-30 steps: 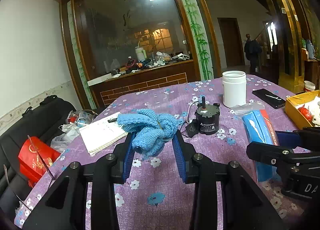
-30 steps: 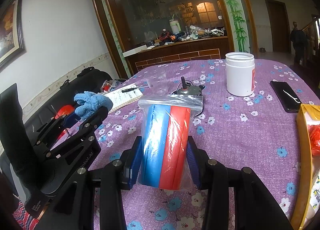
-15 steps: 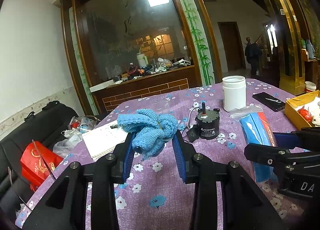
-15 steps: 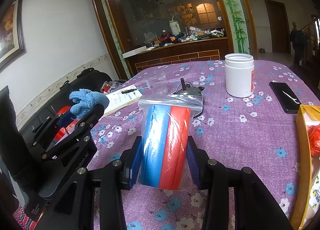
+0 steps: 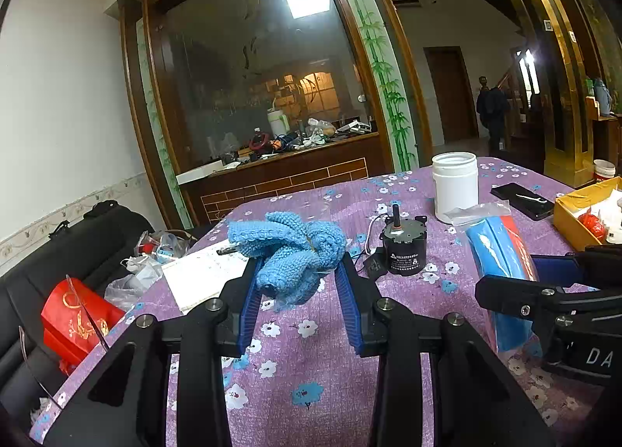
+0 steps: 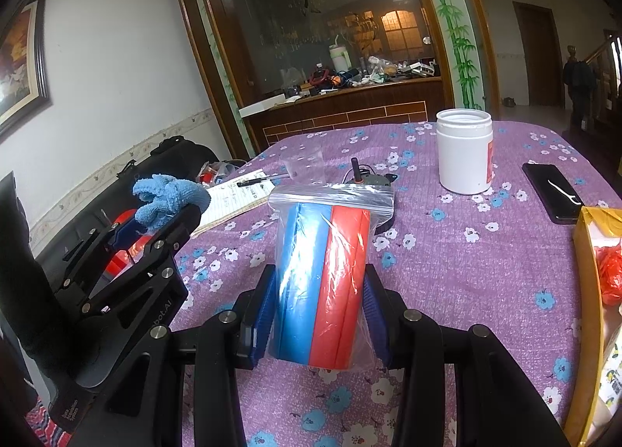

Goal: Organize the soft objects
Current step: 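Lift the blue cloth with left tool while right tool lifts the sponge bag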

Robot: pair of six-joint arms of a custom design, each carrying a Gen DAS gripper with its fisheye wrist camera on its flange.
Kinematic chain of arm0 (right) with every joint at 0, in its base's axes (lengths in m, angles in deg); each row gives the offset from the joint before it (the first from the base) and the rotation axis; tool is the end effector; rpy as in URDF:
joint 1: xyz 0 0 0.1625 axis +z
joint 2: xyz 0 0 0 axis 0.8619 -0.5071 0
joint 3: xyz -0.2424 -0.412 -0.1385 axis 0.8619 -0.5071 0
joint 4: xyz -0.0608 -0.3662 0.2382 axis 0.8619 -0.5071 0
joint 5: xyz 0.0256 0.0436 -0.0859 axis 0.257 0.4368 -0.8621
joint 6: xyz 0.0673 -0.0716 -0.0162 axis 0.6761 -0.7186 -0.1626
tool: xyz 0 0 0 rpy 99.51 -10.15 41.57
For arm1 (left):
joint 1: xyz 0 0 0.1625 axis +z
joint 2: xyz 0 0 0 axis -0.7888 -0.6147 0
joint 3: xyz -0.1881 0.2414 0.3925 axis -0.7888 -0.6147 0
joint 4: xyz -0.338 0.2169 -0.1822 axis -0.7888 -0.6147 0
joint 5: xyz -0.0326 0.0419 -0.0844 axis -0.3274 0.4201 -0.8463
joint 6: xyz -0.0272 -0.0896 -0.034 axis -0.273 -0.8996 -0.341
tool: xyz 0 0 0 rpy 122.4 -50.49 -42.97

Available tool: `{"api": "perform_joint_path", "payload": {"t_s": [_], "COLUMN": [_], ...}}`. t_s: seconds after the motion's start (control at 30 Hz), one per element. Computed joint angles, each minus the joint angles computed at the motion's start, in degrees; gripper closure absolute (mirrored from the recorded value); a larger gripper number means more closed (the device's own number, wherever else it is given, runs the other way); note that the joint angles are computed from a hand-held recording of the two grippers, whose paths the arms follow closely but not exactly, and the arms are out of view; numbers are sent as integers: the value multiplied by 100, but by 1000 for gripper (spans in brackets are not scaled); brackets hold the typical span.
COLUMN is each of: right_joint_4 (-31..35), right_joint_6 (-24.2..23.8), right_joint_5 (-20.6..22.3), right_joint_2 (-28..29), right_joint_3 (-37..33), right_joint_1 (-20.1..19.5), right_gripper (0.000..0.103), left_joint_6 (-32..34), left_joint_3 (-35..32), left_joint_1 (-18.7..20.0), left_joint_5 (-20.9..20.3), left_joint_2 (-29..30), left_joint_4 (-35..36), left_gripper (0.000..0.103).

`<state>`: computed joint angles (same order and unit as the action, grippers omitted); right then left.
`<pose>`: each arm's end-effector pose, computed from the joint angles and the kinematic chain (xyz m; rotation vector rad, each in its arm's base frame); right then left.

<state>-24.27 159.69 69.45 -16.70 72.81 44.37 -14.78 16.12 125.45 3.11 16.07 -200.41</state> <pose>0.3358 -0.7890 -0.1220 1.3408 -2.6611 0.7277 0.0190 -0.6812 0.2132 0.1449 1.4886 -1.3288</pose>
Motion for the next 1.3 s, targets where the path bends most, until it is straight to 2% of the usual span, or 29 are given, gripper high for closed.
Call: {"api": "perform_joint_path", "payload": {"t_s": [0.6,0.83,1.07,1.3], "right_joint_4": [-176,-252,-500,-991], "right_joint_6": [-10,33,174,170], "right_joint_5": [-85,-113,-106,-34], "right_joint_2": [-122,-192,-431,-953], "right_joint_3": [236,350,772,1715], "right_joint_1": [-12,-10,-19,-46], "right_gripper": [60,60,60,60], "left_joint_6": [-64,-561,-1147,-1302], "left_joint_3": [10,155,352,488], "left_joint_1": [-7,6,-7,-72], "left_joint_5": [-3,27,121,232], "left_joint_2": [-9,-115,-255,-309], "left_joint_4": [67,551,998,1133], "left_gripper": [68,68,68,68]}}
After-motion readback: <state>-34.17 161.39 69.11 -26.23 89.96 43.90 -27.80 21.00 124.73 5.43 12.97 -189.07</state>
